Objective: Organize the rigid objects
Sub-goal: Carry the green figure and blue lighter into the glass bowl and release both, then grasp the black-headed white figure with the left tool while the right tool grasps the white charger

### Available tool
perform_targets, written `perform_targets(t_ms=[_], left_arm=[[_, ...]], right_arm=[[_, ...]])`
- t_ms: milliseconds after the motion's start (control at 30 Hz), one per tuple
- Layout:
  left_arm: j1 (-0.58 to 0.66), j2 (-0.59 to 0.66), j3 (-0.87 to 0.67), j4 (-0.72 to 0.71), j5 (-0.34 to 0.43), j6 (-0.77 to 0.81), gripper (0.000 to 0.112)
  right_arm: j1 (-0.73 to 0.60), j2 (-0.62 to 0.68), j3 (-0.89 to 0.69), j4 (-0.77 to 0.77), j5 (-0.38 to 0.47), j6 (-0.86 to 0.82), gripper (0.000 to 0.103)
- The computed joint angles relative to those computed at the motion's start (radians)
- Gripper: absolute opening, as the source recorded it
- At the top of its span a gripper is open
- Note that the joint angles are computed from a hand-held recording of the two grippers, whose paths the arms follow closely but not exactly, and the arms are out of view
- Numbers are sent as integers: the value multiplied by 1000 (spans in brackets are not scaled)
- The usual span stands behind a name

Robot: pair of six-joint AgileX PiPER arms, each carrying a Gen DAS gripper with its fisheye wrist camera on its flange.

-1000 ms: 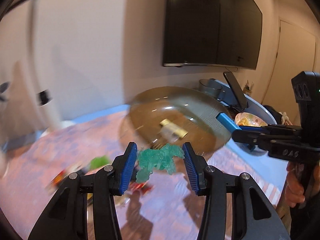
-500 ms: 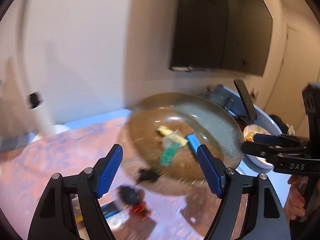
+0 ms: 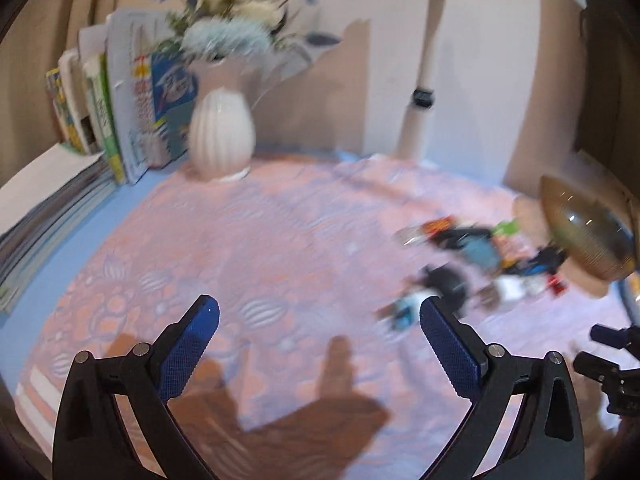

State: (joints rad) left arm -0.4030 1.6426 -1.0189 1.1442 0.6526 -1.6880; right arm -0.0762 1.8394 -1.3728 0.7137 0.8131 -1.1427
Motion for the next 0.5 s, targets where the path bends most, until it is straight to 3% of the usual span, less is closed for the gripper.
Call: perform_targets(t_ms=[100, 233, 367, 500], left_arm=[[57, -20, 25, -53, -122, 37, 101], [49, -13, 22, -56, -142, 71, 101], [19, -9, 22, -45, -84, 52, 101], [39, 1, 12, -103, -98, 107, 101]], right_arm=[[51, 0, 48, -91, -108, 28, 67], [37, 32, 9, -99, -82, 49, 77], [36, 51, -12, -107, -65, 69, 81], [51, 47, -9, -131, -73, 83, 87]])
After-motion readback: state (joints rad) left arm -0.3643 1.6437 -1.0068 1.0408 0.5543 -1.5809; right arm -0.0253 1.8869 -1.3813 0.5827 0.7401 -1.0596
